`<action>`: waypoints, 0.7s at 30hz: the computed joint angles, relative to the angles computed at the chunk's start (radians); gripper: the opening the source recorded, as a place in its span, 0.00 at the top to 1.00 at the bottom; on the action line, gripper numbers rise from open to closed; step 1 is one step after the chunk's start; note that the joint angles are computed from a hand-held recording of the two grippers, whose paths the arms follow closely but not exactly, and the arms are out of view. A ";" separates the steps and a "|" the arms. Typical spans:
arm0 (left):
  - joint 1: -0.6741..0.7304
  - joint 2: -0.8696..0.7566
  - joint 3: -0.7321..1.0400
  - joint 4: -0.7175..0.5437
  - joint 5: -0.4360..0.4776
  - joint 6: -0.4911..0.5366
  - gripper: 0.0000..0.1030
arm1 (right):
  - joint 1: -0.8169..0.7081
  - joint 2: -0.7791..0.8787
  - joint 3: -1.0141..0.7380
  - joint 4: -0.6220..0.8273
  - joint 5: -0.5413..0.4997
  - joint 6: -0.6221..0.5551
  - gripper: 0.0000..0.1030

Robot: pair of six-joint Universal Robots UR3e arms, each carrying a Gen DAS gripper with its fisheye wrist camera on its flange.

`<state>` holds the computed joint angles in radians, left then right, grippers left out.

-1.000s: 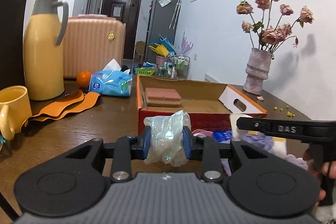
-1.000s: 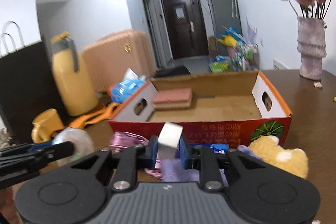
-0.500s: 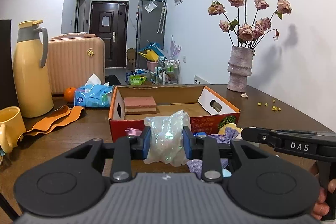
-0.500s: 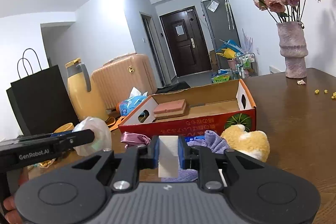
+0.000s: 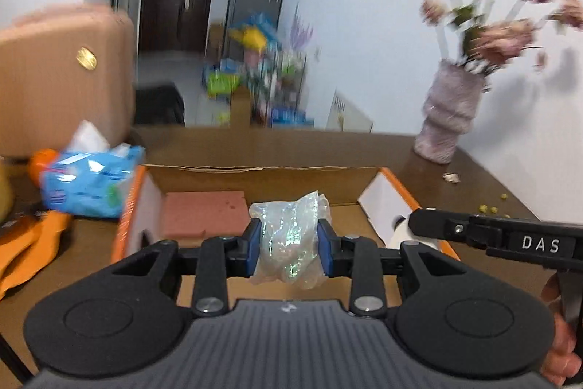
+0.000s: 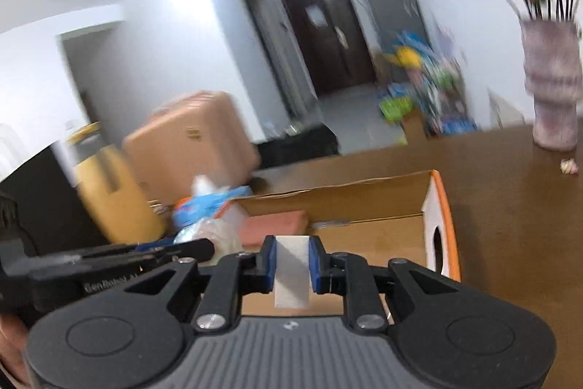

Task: Organize soft objects
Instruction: 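Carry the bag and cube into the box and open both grippers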

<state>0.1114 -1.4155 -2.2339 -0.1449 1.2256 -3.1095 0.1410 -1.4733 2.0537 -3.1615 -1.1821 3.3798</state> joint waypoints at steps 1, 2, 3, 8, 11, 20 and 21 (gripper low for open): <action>0.003 -0.105 0.105 -0.041 -0.037 0.024 0.69 | -0.007 0.078 -0.105 0.058 0.000 0.017 0.83; -0.027 -0.209 0.209 -0.057 -0.007 0.004 0.69 | -0.003 0.145 -0.202 0.116 -0.016 0.024 0.83; -0.067 -0.307 0.292 -0.036 0.056 -0.015 0.68 | 0.002 0.217 -0.301 0.165 -0.033 0.023 0.83; -0.135 -0.558 0.492 -0.020 0.212 -0.012 0.55 | 0.031 0.534 -0.726 0.359 -0.091 0.065 0.81; -0.094 -0.570 0.468 0.030 0.134 -0.001 0.38 | 0.042 0.654 -0.886 0.447 -0.085 0.093 0.78; -0.042 -0.411 0.370 0.068 0.129 0.048 0.34 | 0.032 0.535 -0.737 0.370 -0.105 0.095 0.63; -0.031 -0.371 0.347 0.068 0.127 0.053 0.34 | 0.026 0.499 -0.703 0.363 -0.107 0.088 0.61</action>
<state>0.0803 -1.7860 -1.8867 -0.0769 1.3528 -3.0568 0.1668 -0.9745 1.3503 -2.7990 -1.2892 3.4680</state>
